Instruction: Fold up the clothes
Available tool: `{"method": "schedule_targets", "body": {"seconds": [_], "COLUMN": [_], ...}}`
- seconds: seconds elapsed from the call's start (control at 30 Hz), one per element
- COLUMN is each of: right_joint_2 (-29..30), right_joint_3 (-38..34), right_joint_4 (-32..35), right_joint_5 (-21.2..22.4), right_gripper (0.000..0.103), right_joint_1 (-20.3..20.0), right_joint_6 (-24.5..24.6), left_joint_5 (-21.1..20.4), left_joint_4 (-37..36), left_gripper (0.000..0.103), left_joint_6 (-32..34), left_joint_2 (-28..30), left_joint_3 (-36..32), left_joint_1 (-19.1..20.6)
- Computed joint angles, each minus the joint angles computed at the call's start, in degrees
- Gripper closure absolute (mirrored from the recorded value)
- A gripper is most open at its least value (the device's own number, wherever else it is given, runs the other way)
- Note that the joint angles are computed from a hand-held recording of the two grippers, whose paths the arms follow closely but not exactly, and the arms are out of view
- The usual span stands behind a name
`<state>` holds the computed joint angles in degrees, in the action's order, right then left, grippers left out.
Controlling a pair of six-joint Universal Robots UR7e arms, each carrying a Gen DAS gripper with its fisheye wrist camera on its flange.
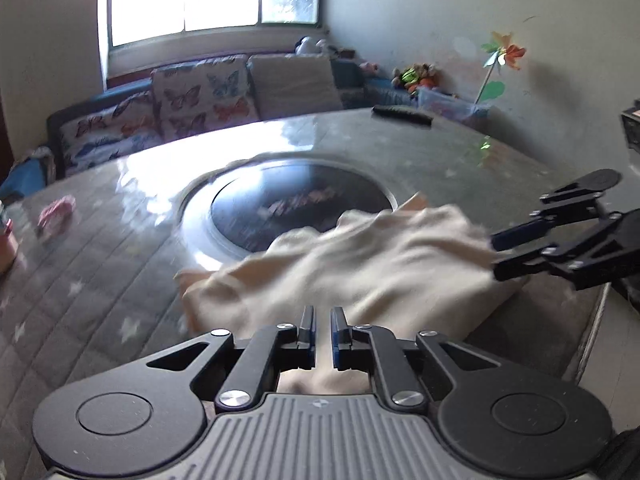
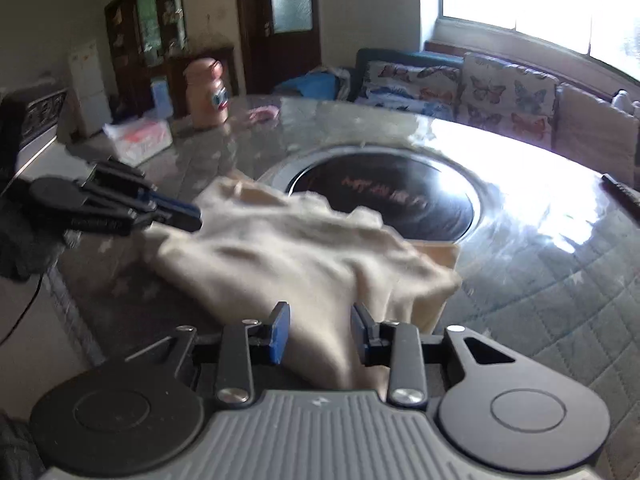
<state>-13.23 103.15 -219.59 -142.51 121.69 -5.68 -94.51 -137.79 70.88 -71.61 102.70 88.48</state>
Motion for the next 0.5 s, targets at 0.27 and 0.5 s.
{"method": "schedule_targets", "body": {"seconds": [0.27, 0.5], "right_joint_2": [0.63, 0.74], "right_joint_3": [-2.97, -3.47], "right_joint_4": [-0.01, -1.89], "right_joint_5": [-0.76, -1.79], "right_gripper": [0.075, 0.080], "right_joint_1": [-4.18, -6.14], "right_joint_6": [0.42, 0.55], "left_joint_5": [1.07, 0.62], "left_joint_4": [1.35, 3.40], "left_gripper": [0.093, 0.092], "left_joint_6": [1.59, 2.20], "left_joint_2": [1.79, 1.28], "left_joint_3": [3.28, 3.00], "left_joint_1": [-2.27, -1.04]}}
